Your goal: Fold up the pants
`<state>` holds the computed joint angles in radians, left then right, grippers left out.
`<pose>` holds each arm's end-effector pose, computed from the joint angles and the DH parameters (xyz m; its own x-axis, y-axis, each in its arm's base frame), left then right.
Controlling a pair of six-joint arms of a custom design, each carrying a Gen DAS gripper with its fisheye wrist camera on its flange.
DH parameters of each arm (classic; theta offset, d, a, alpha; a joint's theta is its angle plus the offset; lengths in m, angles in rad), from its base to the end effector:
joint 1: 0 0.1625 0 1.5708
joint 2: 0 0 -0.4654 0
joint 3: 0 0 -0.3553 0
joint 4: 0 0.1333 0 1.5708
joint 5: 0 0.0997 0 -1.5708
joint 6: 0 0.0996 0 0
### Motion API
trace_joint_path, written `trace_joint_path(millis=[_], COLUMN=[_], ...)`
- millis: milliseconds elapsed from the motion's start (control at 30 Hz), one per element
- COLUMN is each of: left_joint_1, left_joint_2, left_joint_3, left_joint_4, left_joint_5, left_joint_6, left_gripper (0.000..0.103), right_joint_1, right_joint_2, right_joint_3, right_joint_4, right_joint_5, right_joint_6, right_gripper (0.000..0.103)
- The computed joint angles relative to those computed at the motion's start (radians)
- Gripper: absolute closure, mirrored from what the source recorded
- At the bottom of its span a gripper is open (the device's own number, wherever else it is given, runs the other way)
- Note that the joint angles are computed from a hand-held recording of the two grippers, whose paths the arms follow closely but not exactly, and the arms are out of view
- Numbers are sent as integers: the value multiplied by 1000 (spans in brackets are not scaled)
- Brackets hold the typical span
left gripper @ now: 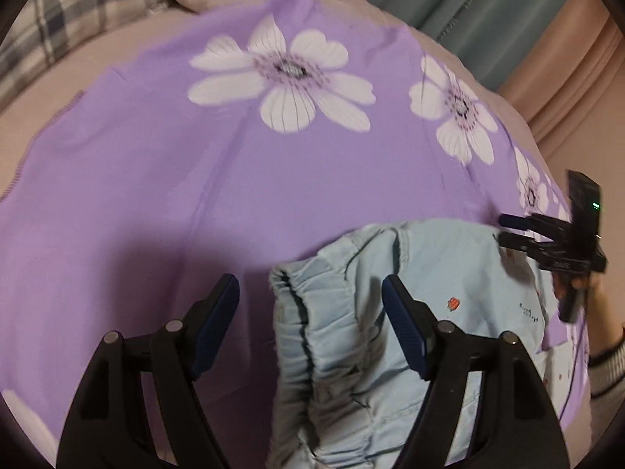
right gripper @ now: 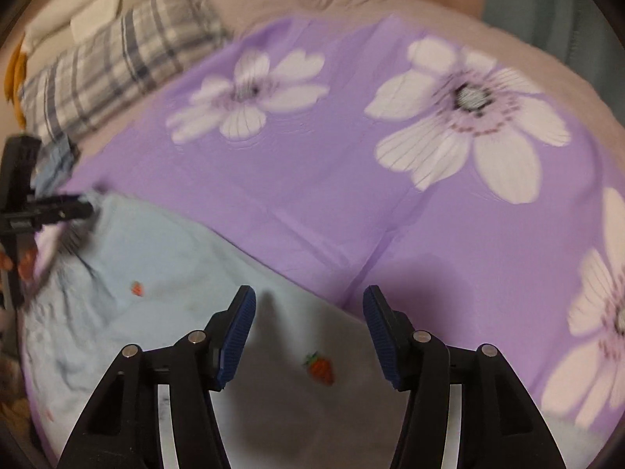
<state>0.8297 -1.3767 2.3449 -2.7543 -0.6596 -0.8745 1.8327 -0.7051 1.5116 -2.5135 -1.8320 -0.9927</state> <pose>-0.1147 -0.4394 0.2881 -0.8691 -0.3675 -0.3312 -0.0113 0.6841 -0.7293 0.2883 -0.6600 0.1259 -0.3000 -0.9196 0.2535 -0.9293 0.3418 0.1401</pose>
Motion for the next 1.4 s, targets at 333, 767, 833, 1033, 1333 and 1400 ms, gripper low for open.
trace_joint_path(millis=[333,767,833,1033,1333,1400], left_joint_1=[-5,-296,-347,-494,-649,-650], left_joint_2=[33,-102,-132,-194,-160,-148], left_joint_3=[-20,80,97,129,159,176], left_joint_4=[24,230,287,537,917,921], left_joint_5=[19,168,163,125,-31,-66], left_joint_6=[78,-169,-216,-379,-609,-630], left_gripper=[75,86,86,84,79,78], right_joint_1=[10,7,-2,-1,-45,-67], right_joint_2=[-32,-391,-454,-562,-620,-594], right_joint_3=[123,577,634,771,1017,1051], right_joint_4=[-100,-495,-508,-567,-789,-832], right_joint_5=[-71,81,113,103,43,16], right_joint_6=[-143,-196,-201,-258,-429,-435], right_gripper=[95,97,97,97,97,97])
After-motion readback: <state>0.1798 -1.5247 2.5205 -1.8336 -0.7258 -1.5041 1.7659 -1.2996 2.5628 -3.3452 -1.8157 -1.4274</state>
